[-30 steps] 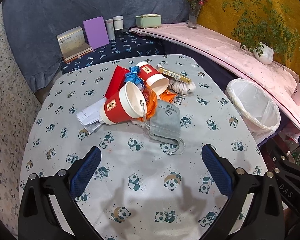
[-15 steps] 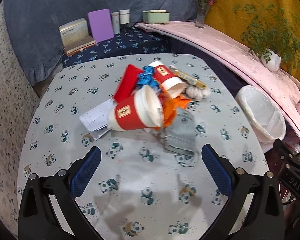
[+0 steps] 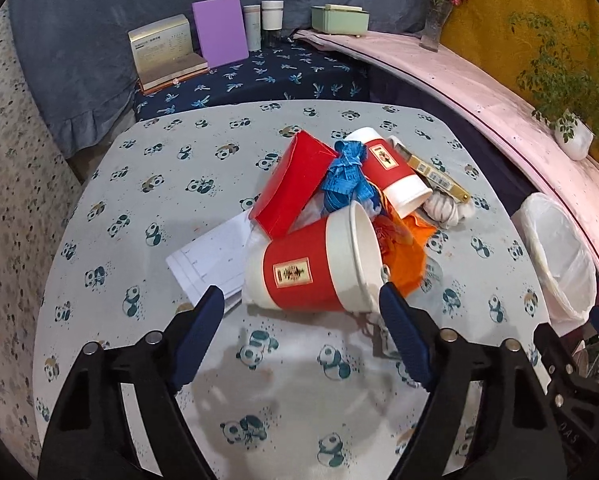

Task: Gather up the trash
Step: 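Grasp the red-and-white paper cup with the left tool while the right tool grasps the orange plastic bag, then carry the cup and orange bag in both tools over the white bin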

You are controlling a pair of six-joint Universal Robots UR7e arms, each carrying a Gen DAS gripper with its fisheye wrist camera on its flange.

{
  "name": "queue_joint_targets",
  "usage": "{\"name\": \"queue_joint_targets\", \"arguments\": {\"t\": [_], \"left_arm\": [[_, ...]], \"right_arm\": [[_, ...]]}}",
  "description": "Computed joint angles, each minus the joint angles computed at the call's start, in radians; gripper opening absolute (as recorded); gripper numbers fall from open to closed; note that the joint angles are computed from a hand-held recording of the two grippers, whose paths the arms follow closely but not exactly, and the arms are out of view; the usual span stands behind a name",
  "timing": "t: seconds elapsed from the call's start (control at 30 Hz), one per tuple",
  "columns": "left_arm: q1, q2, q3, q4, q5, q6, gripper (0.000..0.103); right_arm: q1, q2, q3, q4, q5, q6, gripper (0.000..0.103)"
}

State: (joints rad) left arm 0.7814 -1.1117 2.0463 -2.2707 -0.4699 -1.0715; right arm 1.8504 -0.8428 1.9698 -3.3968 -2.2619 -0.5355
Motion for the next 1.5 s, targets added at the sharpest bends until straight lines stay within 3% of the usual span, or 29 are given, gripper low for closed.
{"name": "queue_joint_targets", "arguments": {"t": [0.2,0.37,0.5,0.57,0.63,0.97,1.0,1.07,1.1,1.5], "left_arm": [[0.029,0.036,-0.032,-0.097,-0.002,0.108,0.075],[0.059,0.038,-0.040,-0.135,-0.064,0.156,0.030],[0.042,0.006,-0.004,-0.150,-0.053,0.163,0.017],[0.037,-0.008,0.004,-0.168,-0.059,0.178,0.004],[0.029,-0.026,0.019,-0.184,-0.062,0.184,0.004],[0.016,-0.099,0.059,-0.151,-0.038,0.137,0.003],[0.015,-0.104,0.061,-0.146,-0.034,0.133,0.003],[0.014,-0.110,0.062,-0.138,-0.030,0.126,0.003],[0.012,-0.114,0.062,-0.133,-0.026,0.122,0.003],[-0.043,-0.099,0.056,-0.173,-0.014,0.161,0.003]], "right_arm": [[0.004,0.040,-0.053,0.046,0.013,0.014,0.096],[0.012,0.052,-0.067,0.088,0.039,0.026,0.096],[0.026,0.069,-0.078,0.114,0.067,0.017,0.088],[0.033,0.077,-0.088,0.144,0.084,0.029,0.081],[0.039,0.084,-0.099,0.178,0.109,0.041,0.072],[0.055,0.152,-0.194,0.302,0.198,0.077,0.051],[0.053,0.161,-0.204,0.314,0.197,0.081,0.047],[0.049,0.175,-0.220,0.347,0.190,0.091,0.024],[0.047,0.175,-0.225,0.366,0.192,0.100,0.007],[0.060,0.029,-0.111,0.249,0.258,0.098,0.004]]}}
